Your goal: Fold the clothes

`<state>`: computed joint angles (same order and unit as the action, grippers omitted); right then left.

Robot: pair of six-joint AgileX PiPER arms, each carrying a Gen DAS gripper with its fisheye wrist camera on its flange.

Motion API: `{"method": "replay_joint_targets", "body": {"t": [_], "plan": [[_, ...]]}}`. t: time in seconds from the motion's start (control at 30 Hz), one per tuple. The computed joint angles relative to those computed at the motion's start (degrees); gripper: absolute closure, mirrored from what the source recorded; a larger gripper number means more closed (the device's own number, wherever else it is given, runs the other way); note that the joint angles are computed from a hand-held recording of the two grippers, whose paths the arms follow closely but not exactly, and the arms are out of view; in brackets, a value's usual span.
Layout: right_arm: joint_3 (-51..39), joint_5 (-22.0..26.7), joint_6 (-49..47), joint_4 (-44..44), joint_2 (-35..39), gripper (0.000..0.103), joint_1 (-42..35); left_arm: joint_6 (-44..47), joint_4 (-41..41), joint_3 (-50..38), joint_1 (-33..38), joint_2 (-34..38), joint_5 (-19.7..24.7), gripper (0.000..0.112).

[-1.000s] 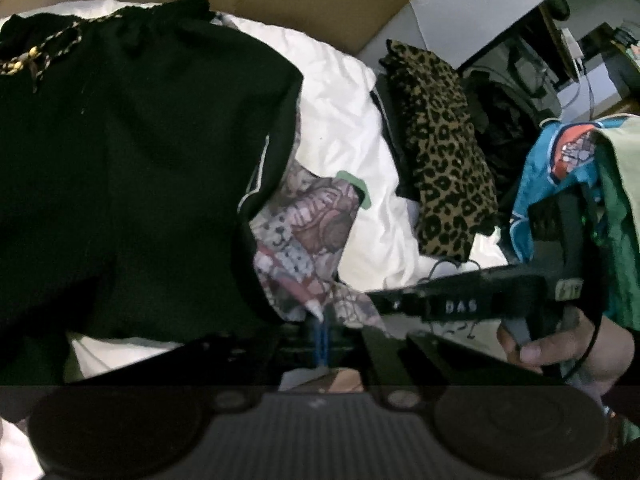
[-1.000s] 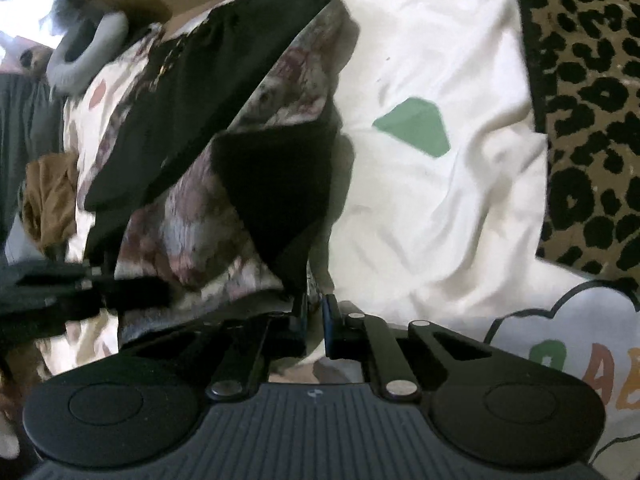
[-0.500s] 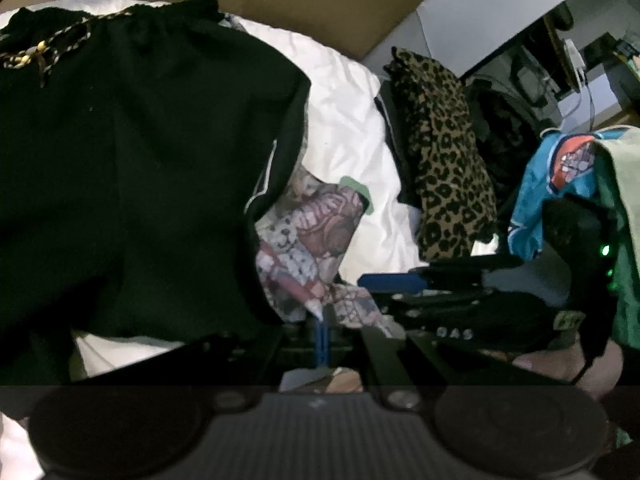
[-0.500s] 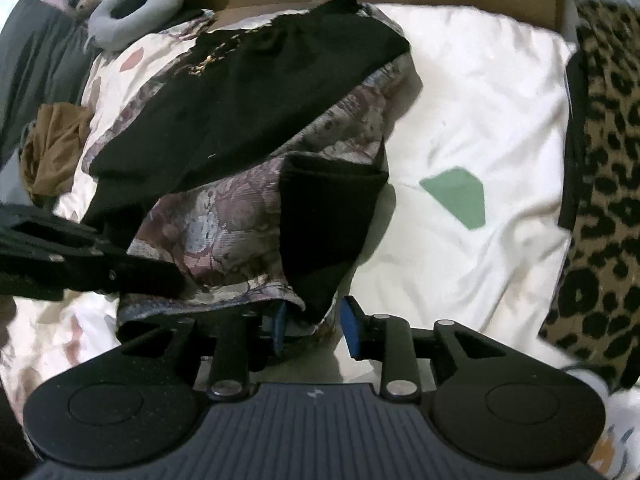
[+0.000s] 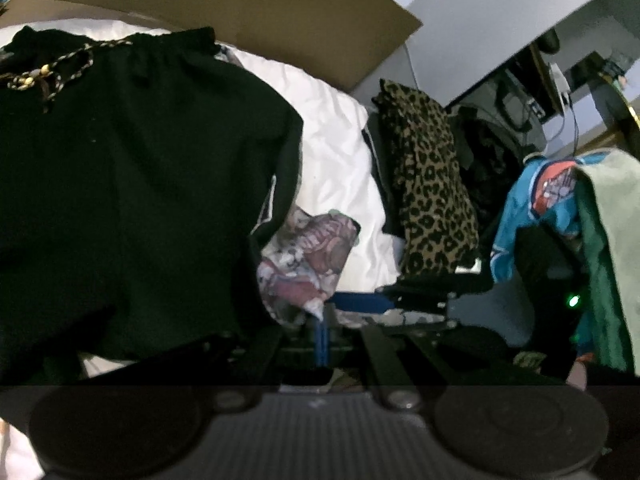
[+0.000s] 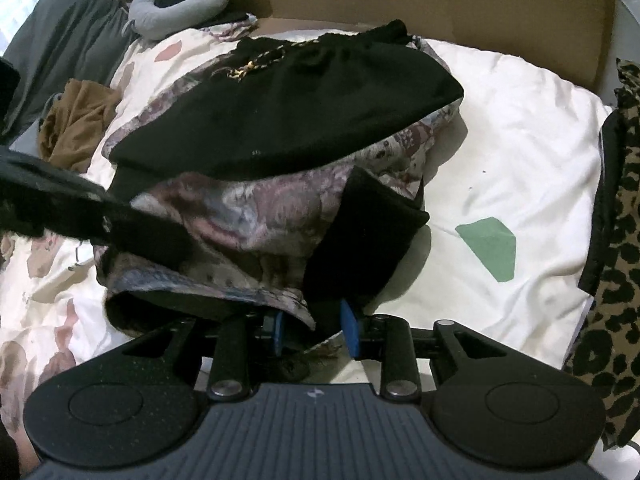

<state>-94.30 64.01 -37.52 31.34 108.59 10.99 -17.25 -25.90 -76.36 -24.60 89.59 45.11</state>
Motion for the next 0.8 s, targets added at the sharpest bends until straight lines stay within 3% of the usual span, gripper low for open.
{"method": "replay_joint_targets", "body": {"t": [0.1, 0.2, 0.43, 0.57, 0.8], "plan": [[0.1, -0.3, -0.2, -0.1, 0.2, 0.075, -0.2, 0.9, -1.0, 0.2, 0.8, -0.8, -0.3, 0.112], [0.3, -1.0, -0.2, 1.3, -0.1, 0.088, -0.8, 0.7, -0.4, 0.0, 1.3, -0.9, -0.1, 0.112], [0.7, -2.5, -1.6, 4.1, -0.9, 0.101, -2.1, -2.3, 2.1, 1.3, 3.0, -1.6, 0.1, 0.112], [-0.2, -1.4, -3.1, 6.4, -0.9, 0.101, -2.6, -2.3, 2.2, 1.7, 3.1, -1.8, -0.2, 0.112], [0.2, -2.6, -2.3, 3.0, -0.7, 0.096, -0.7, -2.2, 1.7, 2.1, 3.2, -1.8, -0.7, 0.112]]}}
